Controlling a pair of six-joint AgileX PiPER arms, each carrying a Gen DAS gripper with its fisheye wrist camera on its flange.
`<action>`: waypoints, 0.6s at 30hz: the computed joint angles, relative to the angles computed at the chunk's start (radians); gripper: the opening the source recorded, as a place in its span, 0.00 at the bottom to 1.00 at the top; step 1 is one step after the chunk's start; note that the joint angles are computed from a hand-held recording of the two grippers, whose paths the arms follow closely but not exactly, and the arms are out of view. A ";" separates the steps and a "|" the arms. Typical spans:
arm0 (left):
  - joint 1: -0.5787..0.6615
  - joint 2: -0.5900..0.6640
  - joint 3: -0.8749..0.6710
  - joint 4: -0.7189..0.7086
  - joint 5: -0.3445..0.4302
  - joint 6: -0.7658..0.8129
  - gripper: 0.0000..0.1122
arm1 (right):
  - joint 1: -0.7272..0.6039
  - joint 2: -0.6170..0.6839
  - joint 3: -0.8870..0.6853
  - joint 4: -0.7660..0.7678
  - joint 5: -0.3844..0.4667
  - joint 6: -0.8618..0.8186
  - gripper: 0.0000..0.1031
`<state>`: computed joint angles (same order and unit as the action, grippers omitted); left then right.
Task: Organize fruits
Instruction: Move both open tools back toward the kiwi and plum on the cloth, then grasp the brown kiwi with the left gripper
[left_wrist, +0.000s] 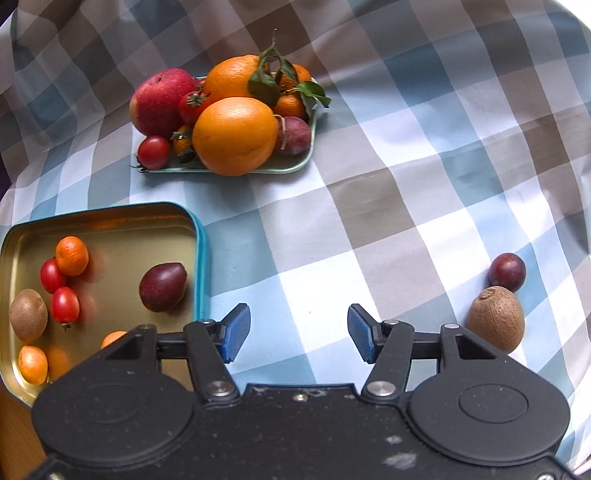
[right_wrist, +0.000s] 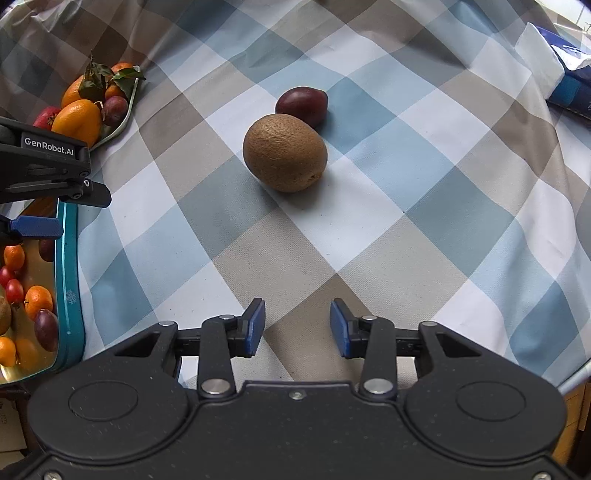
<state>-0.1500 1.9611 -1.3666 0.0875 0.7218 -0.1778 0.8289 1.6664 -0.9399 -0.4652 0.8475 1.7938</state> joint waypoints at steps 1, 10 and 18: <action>-0.015 0.002 -0.001 0.000 -0.003 -0.002 0.54 | 0.000 -0.010 0.014 -0.003 -0.001 0.011 0.47; -0.108 0.007 -0.006 -0.041 -0.025 -0.009 0.57 | -0.017 -0.101 0.124 -0.037 -0.015 0.089 0.47; -0.117 0.030 -0.033 -0.131 -0.012 0.013 0.59 | -0.076 -0.165 0.142 -0.100 0.041 0.077 0.47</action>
<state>-0.2671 1.9914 -1.3994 -0.0436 0.7095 -0.1652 0.7529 1.5012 -0.7984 -0.5650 0.8883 1.8707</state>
